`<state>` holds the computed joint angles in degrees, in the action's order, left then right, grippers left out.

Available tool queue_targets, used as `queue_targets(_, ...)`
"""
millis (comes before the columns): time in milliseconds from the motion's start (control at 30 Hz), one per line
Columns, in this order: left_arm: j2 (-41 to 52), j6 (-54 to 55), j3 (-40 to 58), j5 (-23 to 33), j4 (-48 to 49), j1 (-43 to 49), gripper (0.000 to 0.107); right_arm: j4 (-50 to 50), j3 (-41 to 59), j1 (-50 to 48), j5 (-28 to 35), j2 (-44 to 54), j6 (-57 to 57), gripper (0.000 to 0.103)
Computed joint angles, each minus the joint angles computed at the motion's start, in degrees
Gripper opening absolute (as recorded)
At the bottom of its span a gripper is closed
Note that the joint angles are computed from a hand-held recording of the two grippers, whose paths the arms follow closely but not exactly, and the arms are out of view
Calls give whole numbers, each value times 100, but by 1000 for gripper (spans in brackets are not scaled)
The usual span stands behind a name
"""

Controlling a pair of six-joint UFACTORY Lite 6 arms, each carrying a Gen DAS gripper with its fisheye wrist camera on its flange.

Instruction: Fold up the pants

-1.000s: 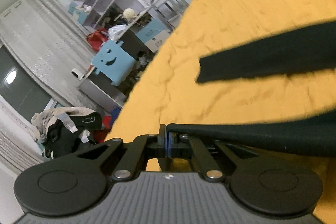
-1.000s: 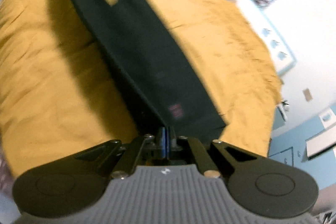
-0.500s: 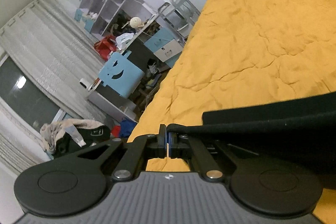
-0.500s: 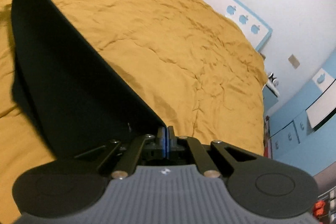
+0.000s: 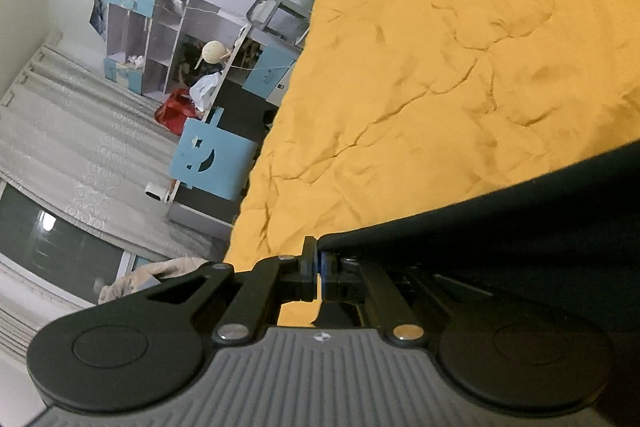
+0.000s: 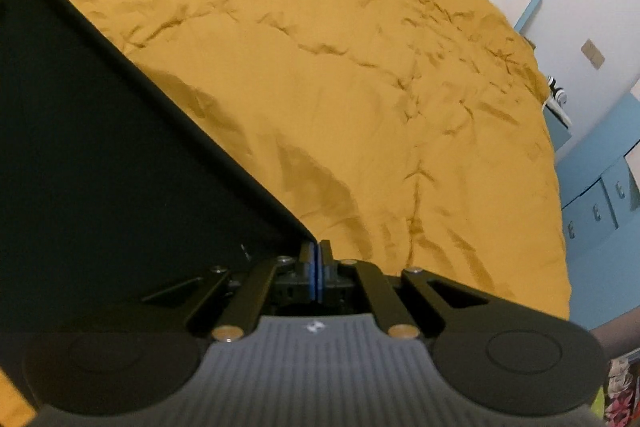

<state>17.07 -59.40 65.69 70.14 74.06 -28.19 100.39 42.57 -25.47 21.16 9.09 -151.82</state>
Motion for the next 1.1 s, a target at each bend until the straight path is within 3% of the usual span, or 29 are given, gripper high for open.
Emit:
queue_targets(67,-34,-59,-23,-138,-49,14,14,218,109,5,13,199,59,4)
queue_targets(133,-192,-104,-36,-265,-229,1,21,322,252,-73,131,356,268,46)
queue_targets(233,-898,-212,-367,-412,-465,-127,25,-616,135,-519,547,-29,1403,48)
queue_targets(367,-2280,110,-728,-676,-1671,-229,26,-2076,-207,-1432,1240,-888,3115,49)
queue_targets(500,-4125,259,-1508,-981,-3260,-108,27,-3261,-591,-2893,2313,-1577,4275,64)
queue_targets(633,-5757,442,-2537,-1633,-4813,275,32,-4152,-658,-4633,3488,-1394,4926,66)
queue_targets(733,-6577,372,-3324,-2272,-5702,489,34,-4648,-412,-5649,4030,-838,5391,69)
queue_targets(867,-6947,640,-4228,-3368,-7014,1007,35,-4946,-59,-6300,4438,2,5834,69)
queue_targets(1100,-6767,1108,-5450,-5293,-8753,1480,35,-4430,-204,-6169,4433,1127,6305,69)
